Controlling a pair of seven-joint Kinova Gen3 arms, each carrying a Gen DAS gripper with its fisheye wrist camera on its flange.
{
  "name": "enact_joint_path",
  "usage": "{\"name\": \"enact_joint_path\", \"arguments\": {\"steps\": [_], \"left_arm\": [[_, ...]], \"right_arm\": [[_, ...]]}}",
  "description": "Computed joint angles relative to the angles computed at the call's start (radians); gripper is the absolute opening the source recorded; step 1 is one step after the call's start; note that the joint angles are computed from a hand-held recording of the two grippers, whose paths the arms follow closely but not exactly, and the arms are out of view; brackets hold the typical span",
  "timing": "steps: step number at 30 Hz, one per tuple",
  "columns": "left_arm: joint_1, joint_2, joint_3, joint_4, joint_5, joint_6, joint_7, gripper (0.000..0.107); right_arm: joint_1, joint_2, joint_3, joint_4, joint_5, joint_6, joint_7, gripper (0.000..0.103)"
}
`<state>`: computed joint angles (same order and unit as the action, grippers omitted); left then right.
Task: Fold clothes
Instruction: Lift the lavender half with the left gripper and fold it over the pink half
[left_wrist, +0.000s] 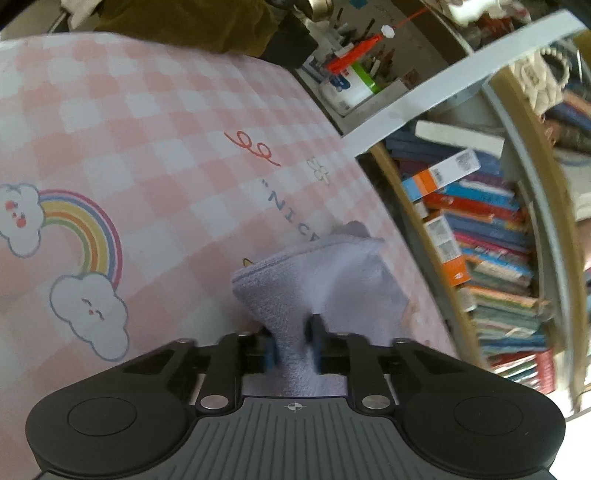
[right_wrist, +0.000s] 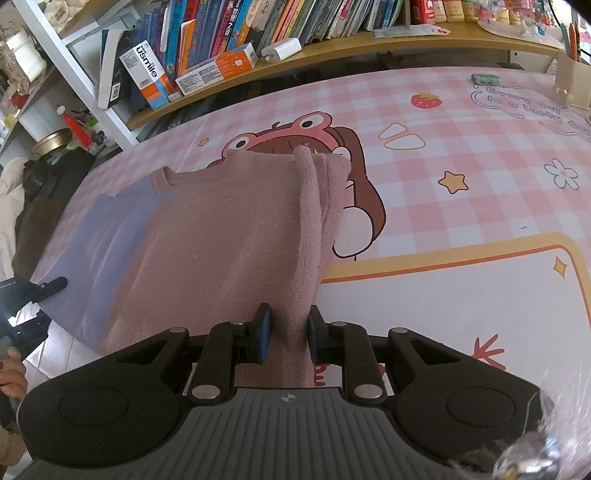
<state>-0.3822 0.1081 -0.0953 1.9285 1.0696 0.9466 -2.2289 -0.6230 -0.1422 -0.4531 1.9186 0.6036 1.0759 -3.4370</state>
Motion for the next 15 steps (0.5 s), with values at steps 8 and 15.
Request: {"name": "enact_joint_path", "arguments": {"steps": [8, 15], "left_arm": [[-0.01, 0.004, -0.006, -0.029, 0.007, -0.026, -0.028, 0.008], [-0.027, -0.036, -0.009, -0.033, 0.081, 0.037, -0.171, 0.008]], "right_arm": [[0.007, -0.001, 0.01, 0.004, -0.022, -0.089, 0.042, 0.019], [0.024, -0.023, 0.014, 0.033, -0.032, -0.149, 0.062, 0.019]]}}
